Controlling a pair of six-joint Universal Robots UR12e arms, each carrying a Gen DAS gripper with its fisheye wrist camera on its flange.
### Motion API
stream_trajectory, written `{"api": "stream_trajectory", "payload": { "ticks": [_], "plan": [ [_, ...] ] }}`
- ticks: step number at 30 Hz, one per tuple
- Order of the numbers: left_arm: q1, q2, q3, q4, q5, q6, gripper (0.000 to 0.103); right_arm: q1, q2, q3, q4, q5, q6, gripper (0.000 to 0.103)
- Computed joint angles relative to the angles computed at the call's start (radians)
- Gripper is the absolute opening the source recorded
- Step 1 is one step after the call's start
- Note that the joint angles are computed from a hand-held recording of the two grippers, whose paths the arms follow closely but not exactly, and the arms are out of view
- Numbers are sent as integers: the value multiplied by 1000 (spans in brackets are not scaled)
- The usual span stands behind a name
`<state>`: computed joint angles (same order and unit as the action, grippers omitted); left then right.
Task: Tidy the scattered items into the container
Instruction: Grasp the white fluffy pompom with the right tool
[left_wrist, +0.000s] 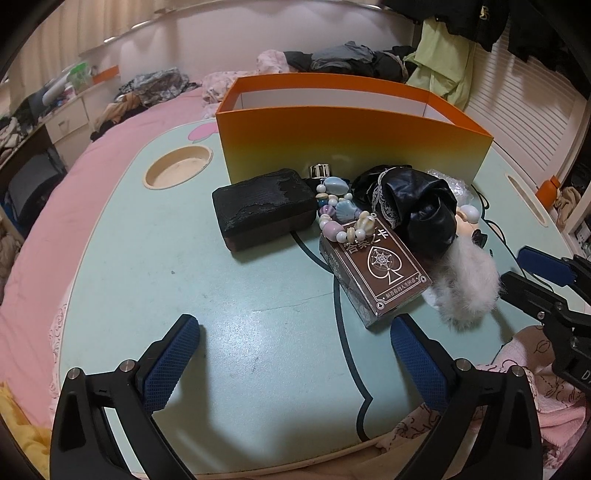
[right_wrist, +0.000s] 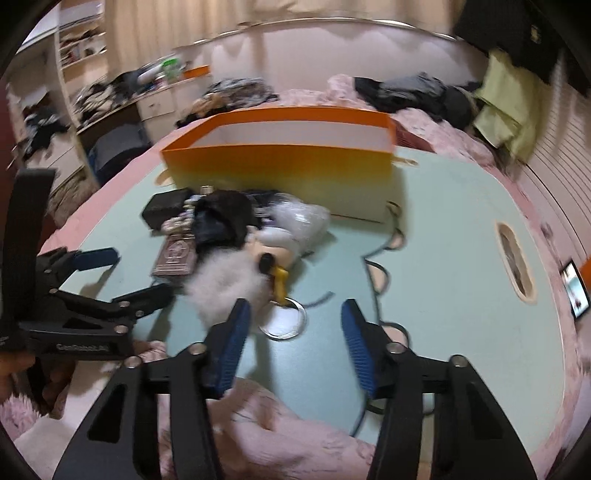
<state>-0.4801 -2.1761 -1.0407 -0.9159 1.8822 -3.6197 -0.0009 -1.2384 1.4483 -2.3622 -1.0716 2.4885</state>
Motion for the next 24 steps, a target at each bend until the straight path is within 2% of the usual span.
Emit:
{"api": "stream_trajectory", "payload": {
  "ticks": [4,7,10,13,19,24],
  "plan": [
    [0,0,1,1,0,-1,103,5,-5,-3,26,52,-48,46],
    [0,0,0,0,0,-1,103,12,-7,-11,86,82,-130,46],
    [0,1,-1,1,2,-1,103,29,3,-25,125,44,-151,45],
    [1,1,-2,-3,4,-14,103,31,29,-71,221,47,-149,41],
    [0,0,4,-6,8,-16,103,26,32,-56,182,71,-122,37],
    [0,-2,7,-9,8,-16,103,-6,13,-25,173,189,-134,35]
  ]
}}
